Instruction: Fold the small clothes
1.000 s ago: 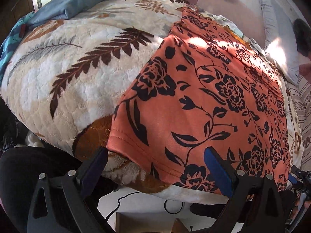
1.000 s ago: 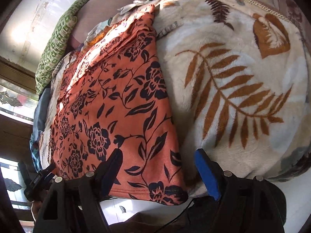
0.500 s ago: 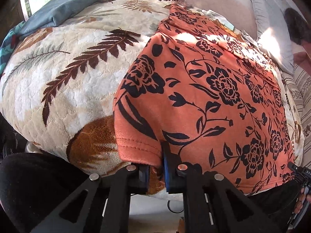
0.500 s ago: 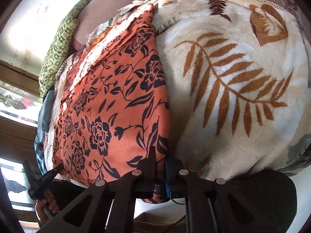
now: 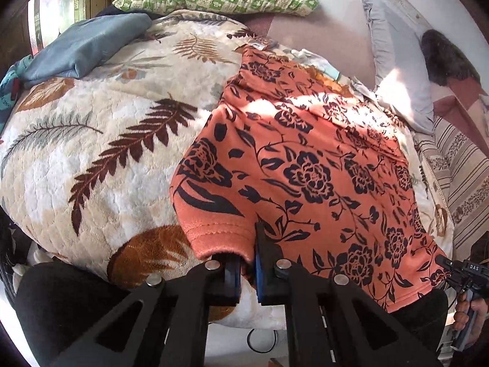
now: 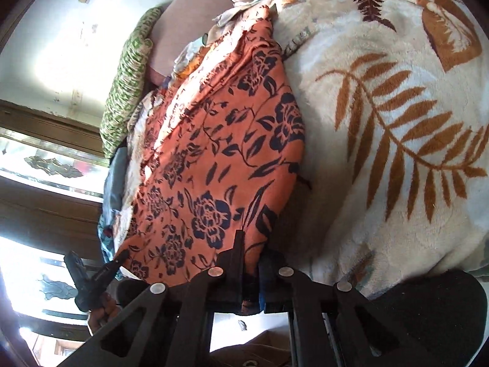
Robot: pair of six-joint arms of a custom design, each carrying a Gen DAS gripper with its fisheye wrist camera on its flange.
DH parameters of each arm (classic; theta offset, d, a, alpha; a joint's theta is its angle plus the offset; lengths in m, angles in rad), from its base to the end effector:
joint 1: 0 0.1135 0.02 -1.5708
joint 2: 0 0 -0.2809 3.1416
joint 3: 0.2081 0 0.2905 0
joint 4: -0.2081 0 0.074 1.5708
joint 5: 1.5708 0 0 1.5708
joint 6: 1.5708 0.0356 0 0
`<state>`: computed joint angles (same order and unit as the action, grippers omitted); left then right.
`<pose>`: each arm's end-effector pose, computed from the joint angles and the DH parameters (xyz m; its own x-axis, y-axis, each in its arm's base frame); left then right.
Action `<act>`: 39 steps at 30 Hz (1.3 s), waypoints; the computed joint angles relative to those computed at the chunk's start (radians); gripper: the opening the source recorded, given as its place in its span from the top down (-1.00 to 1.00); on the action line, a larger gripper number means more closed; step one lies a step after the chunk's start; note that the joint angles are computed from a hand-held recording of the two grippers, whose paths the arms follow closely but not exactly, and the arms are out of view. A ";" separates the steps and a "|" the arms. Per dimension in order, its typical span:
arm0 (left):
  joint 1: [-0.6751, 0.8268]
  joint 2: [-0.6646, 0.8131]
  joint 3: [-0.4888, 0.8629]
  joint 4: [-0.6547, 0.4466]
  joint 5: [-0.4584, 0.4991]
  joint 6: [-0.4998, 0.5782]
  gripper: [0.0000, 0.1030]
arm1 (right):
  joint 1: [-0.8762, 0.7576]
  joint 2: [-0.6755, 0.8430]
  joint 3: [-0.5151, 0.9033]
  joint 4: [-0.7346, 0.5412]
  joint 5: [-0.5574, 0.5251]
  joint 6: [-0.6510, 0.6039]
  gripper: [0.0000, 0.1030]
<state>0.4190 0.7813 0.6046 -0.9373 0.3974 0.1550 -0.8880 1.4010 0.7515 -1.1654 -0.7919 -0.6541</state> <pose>0.1500 0.0517 0.2246 -0.8438 -0.2200 -0.4894 -0.0900 0.9572 -0.2751 0.1530 -0.1479 0.1702 -0.8835 0.4089 -0.2284 0.1461 0.7039 0.6951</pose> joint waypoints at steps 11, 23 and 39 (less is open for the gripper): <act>-0.273 0.343 0.385 0.247 -0.090 -0.157 0.86 | 0.168 0.202 0.369 0.121 -0.290 0.346 0.87; -0.453 1.405 1.245 0.360 -0.546 -0.230 -0.14 | 0.477 0.939 1.204 0.502 0.128 0.973 0.47; -0.351 1.024 0.760 0.585 -0.433 -0.147 -0.44 | 0.534 0.929 1.199 0.310 0.040 0.807 -0.74</act>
